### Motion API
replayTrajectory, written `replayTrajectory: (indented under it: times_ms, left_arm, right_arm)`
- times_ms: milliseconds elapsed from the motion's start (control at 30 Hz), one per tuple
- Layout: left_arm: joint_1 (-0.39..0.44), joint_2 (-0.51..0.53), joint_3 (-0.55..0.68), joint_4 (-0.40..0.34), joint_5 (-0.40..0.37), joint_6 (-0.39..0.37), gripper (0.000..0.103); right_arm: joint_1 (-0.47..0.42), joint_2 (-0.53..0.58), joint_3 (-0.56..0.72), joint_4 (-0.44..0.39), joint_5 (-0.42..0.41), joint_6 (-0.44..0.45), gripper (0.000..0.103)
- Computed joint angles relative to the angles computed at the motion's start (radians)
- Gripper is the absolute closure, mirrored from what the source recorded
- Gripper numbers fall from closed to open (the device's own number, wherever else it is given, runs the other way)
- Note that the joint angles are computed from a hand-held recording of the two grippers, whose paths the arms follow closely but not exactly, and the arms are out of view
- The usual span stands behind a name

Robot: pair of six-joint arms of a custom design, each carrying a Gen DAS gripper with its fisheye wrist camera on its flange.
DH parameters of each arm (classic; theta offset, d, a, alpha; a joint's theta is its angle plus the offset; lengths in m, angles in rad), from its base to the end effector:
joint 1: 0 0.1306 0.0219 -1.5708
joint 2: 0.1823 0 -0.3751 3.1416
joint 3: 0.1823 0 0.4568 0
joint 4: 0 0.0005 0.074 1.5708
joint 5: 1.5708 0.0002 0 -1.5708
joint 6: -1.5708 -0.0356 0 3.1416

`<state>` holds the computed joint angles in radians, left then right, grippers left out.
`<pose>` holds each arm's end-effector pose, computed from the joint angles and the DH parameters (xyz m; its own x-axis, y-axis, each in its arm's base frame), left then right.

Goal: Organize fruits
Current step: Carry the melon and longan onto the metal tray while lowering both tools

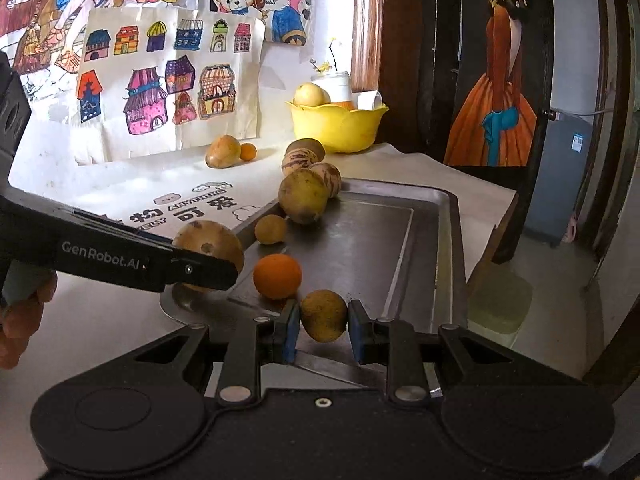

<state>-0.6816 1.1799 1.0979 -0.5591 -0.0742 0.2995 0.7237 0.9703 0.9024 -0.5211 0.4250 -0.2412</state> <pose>0.3796 -0.3052 0.3945 -0.6155 0.1205 -0.7788 0.4192 0.8869 -0.1941 0.3201 0.2626 0.3831 -0.4870 -0.1399 -0.8621 -0.2369 0.9713 -0.0238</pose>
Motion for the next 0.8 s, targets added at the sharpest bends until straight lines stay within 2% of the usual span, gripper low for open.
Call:
replayTrajectory:
  times_ms: [267, 333, 800]
  left_arm:
    - [-0.012, 0.024, 0.028, -0.021, -0.023, -0.018, 0.053]
    - [-0.007, 0.031, 0.032, -0.023, -0.006, 0.005, 0.053]
    - [0.0, 0.029, 0.033, -0.026, 0.016, 0.022, 0.05]
  right_arm:
    - [-0.016, 0.003, 0.001, -0.013, -0.031, -0.043, 0.075]
    - [-0.013, 0.005, 0.003, -0.013, -0.025, -0.04, 0.075]
    - [0.0, 0.0, -0.002, -0.014, 0.007, -0.047, 0.073]
